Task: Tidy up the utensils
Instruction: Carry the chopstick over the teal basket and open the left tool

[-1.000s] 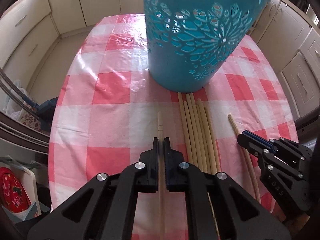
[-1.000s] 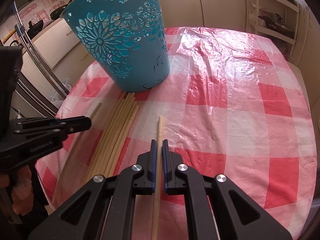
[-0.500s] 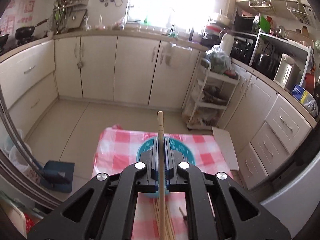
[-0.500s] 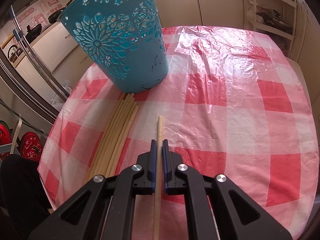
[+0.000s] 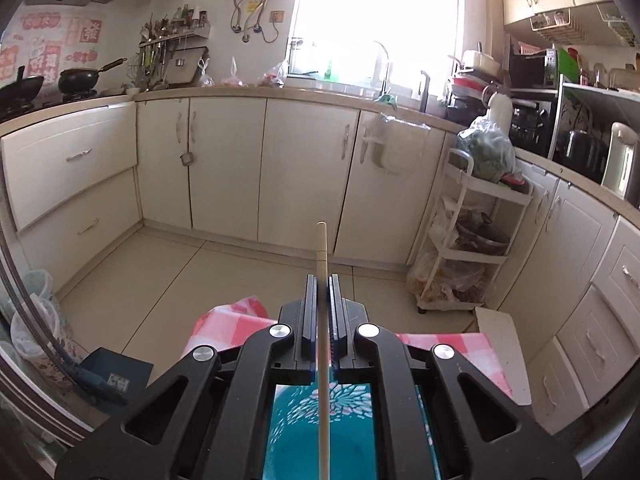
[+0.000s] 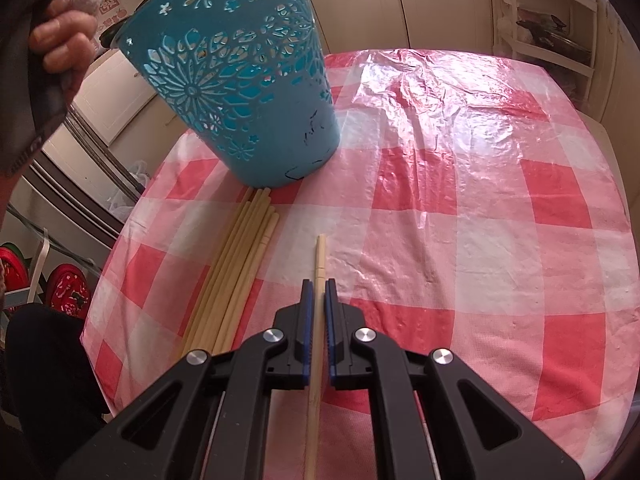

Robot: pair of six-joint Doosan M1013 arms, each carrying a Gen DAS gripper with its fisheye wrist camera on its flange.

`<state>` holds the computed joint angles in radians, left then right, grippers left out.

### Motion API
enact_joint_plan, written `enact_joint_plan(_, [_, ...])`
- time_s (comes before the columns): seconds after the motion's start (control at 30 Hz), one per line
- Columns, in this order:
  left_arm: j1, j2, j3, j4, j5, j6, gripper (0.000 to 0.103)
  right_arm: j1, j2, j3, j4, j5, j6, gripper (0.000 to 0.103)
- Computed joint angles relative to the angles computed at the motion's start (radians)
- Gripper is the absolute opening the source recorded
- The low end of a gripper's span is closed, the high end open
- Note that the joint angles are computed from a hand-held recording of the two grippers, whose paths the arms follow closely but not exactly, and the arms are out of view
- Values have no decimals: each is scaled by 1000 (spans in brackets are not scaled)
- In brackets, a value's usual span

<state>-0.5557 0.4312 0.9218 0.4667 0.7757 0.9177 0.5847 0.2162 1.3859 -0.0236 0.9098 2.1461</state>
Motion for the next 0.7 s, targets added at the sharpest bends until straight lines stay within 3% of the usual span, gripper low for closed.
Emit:
enact_joint_plan(0.17, [-4,-24,57,-35,69,89,12,-5,1,-1,23,0,-18,8])
enact_joint_plan(0.23, [-3,-58,106,-26,71,82,36,-6,-1,2,32,-5,-28,11])
enact_joint_plan(0.3, [-6,-101,162,12,65,48,52,-3,-2,2,37,-6,-40,18])
enact_joint_plan(0.5, [2,-240,332,106,39,-20,81,28,3,-15,-57,50,-31,19])
enact_joint_plan(0.6, [11,-285,403,158,38,-72,85,67,23,-40,-204,112,-11,8])
enact_joint_plan(0.7, [27,-306,462,179,42,-125,86,83,28,-43,-262,125,7,6])
